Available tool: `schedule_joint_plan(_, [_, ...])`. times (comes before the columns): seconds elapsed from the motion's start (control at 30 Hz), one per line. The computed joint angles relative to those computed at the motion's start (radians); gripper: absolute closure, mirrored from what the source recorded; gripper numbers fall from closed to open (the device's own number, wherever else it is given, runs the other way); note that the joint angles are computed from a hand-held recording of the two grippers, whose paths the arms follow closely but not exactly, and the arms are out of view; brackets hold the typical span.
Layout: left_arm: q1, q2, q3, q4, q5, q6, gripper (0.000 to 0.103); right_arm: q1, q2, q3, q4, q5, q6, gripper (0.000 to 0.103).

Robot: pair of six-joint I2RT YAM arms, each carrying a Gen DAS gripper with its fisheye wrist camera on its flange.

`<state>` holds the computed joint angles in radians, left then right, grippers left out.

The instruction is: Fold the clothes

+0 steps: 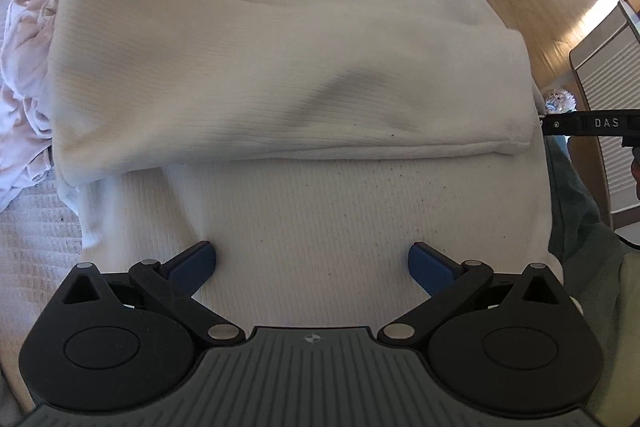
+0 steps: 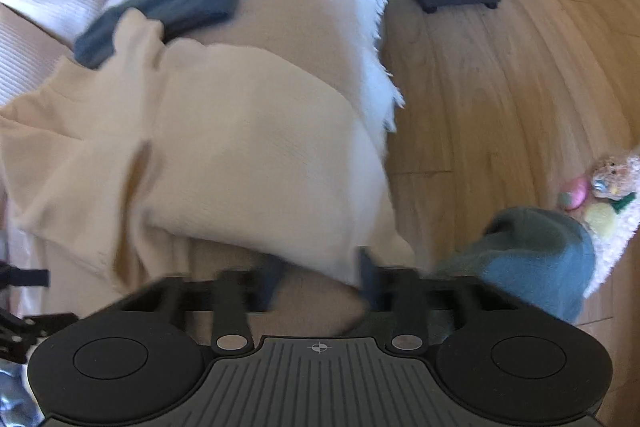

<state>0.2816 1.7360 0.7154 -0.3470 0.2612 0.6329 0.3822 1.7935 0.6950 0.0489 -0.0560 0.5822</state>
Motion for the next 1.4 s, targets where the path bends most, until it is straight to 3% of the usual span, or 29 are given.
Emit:
schedule_joint_plan(0.1, [0.013,-0.017,0.000,-0.018,0.013,0.007,0.000,0.028,-0.041,0.002,-0.039,0.088,0.003,0.094])
schedule_joint_plan(0.23, [0.044,-0.042,-0.001,-0.048,0.034,0.028,0.000,0.060,-0.169,-0.012,-0.080,0.176,0.029,0.095])
schedule_joint_plan(0.3, [0.064,-0.058,-0.001,-0.066,0.044,0.041,0.000,0.095,-0.254,-0.010,-0.096,0.212,0.016,0.100])
schedule_joint_plan(0.43, [0.111,-0.091,-0.001,-0.096,0.060,0.061,0.000,0.181,-0.356,0.059,-0.118,0.242,-0.037,0.100])
schedule_joint_plan(0.6, [0.180,-0.131,-0.006,-0.133,0.092,0.093,0.000,0.233,-0.264,0.160,-0.190,0.248,-0.080,0.096])
schedule_joint_plan(0.87, [0.182,-0.102,0.023,-0.142,0.089,0.129,0.000,0.206,-0.178,0.041,-0.208,0.206,-0.018,0.083])
schedule_joint_plan(0.97, [0.156,-0.118,0.020,-0.142,0.084,0.123,0.000,0.218,-0.122,0.051,-0.204,0.249,-0.039,0.080])
schedule_joint_plan(1.07, [0.127,-0.118,0.018,-0.132,0.064,0.099,0.000,0.198,-0.052,0.074,-0.176,0.249,-0.059,0.070])
schedule_joint_plan(1.2, [0.075,-0.092,0.014,-0.105,0.014,0.028,0.000,0.193,0.040,0.111,-0.133,0.281,-0.109,0.069])
schedule_joint_plan(1.4, [0.057,-0.085,0.015,-0.098,-0.003,0.024,0.000,0.168,0.088,0.103,-0.057,0.297,-0.131,0.070])
